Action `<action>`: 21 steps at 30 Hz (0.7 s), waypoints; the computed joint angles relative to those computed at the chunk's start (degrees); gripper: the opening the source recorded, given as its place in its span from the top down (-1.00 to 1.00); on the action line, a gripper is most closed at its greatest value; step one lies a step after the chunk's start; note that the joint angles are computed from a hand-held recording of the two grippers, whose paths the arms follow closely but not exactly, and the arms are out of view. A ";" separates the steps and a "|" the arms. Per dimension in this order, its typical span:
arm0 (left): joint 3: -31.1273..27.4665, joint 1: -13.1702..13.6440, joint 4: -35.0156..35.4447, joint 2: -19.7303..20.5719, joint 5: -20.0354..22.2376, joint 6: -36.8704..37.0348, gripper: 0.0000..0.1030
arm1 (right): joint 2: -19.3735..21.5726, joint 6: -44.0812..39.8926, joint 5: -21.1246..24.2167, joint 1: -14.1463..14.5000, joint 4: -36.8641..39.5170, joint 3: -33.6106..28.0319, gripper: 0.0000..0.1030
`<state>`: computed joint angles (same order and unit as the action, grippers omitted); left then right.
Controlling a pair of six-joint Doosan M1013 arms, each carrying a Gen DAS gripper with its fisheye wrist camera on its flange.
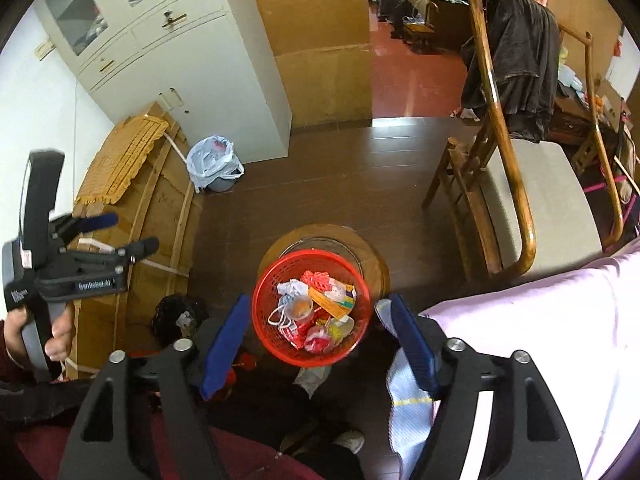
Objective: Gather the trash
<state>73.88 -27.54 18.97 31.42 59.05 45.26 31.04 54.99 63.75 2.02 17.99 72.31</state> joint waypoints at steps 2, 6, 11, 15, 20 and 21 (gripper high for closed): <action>-0.81 -1.04 1.87 0.06 1.36 -1.69 -0.78 | -0.64 -1.01 -0.06 -0.49 -0.26 0.55 -0.47; -1.76 -3.40 4.78 -0.16 3.71 -4.32 -0.85 | -1.75 -4.12 1.39 -2.14 1.88 1.24 -0.51; -2.20 -6.18 8.41 -0.76 5.37 -8.45 -0.86 | -4.01 -8.28 0.00 -3.76 4.96 2.96 -0.54; -1.69 -8.41 11.75 -1.63 6.23 -12.34 -0.87 | -5.73 -11.52 -0.54 -5.42 9.38 4.20 -0.59; -1.46 -10.56 13.07 -1.93 8.05 -15.69 -0.87 | -8.20 -14.20 -1.23 -6.73 10.46 6.87 -0.71; -1.31 -10.94 13.01 -1.99 8.39 -16.14 -0.87 | -8.53 -14.28 -1.09 -6.91 10.11 7.40 -0.72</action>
<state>72.58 -38.47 31.99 29.42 67.45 29.12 22.50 40.71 62.66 -4.89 28.10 79.71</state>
